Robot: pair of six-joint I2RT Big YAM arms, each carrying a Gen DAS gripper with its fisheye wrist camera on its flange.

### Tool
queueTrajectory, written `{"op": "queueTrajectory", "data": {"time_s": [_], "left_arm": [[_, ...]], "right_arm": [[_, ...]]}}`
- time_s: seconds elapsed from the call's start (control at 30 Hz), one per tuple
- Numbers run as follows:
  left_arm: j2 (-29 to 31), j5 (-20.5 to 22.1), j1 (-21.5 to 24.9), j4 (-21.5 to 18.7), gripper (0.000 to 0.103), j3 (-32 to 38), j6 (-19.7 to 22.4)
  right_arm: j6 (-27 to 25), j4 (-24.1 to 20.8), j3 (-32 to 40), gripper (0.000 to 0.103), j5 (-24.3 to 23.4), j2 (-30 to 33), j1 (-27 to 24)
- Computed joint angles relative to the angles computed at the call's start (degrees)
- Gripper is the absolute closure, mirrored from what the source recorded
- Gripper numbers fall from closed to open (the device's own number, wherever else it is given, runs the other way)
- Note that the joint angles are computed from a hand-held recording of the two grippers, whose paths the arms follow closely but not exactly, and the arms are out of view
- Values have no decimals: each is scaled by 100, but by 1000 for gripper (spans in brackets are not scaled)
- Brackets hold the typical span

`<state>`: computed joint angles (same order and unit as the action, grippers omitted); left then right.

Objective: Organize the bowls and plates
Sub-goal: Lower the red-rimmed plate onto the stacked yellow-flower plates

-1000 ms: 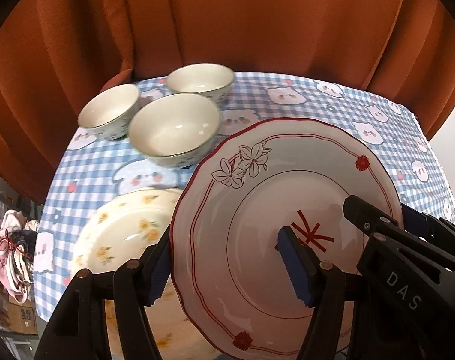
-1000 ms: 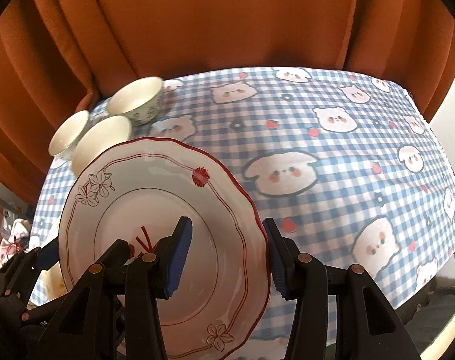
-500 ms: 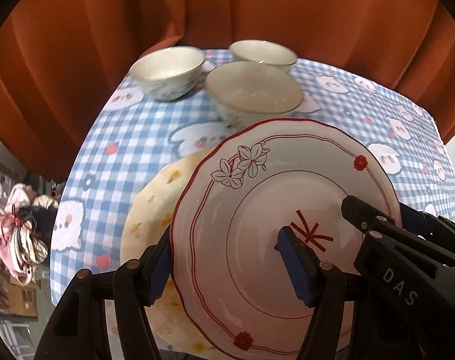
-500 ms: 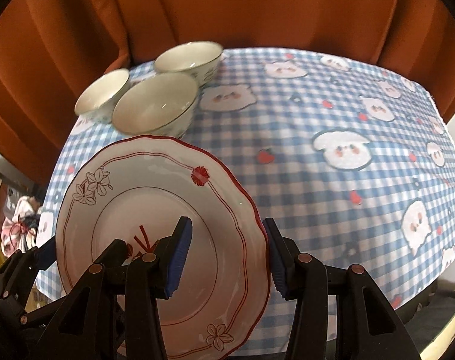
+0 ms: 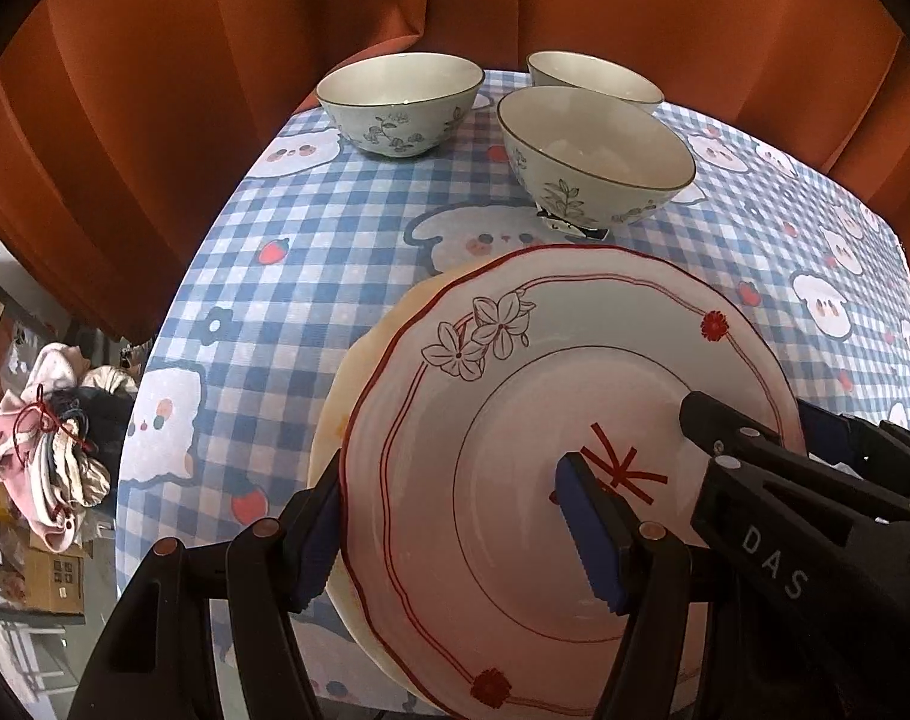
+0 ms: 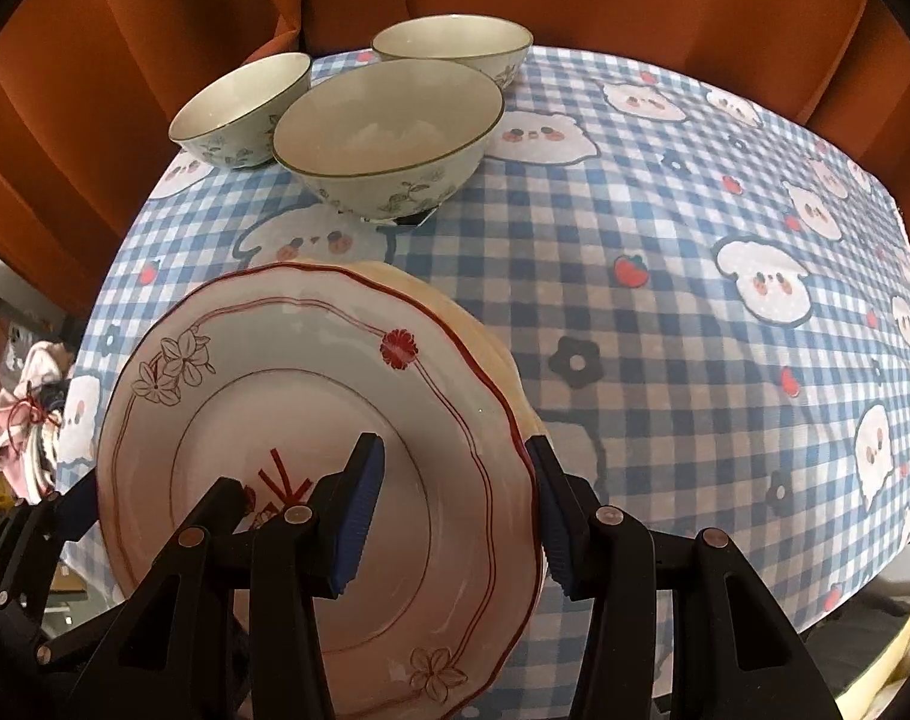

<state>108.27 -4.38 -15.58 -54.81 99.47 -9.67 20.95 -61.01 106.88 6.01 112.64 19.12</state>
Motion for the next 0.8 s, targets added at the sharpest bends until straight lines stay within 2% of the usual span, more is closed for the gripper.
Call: {"op": "queueTrajectory", "data": {"time_s": [0.17, 0.37, 0.43, 0.7, 0.8], "left_arm": [[37, -123, -20, 90, 35, 6, 66], [87, -159, -102, 140, 35, 36, 218], [116, -208, -115, 167, 35, 55, 234], [193, -311, -178, 160, 26, 126, 277], [195, -289, -166, 148, 23, 139, 237]], "right_arm": [[-26, 3, 71, 51, 177, 62, 29], [140, -36, -5, 51, 109, 24, -45], [205, -10, -96, 58, 56, -29, -84], [210, 19, -203, 65, 55, -127, -111], [176, 68, -280, 71, 126, -202, -100]]}}
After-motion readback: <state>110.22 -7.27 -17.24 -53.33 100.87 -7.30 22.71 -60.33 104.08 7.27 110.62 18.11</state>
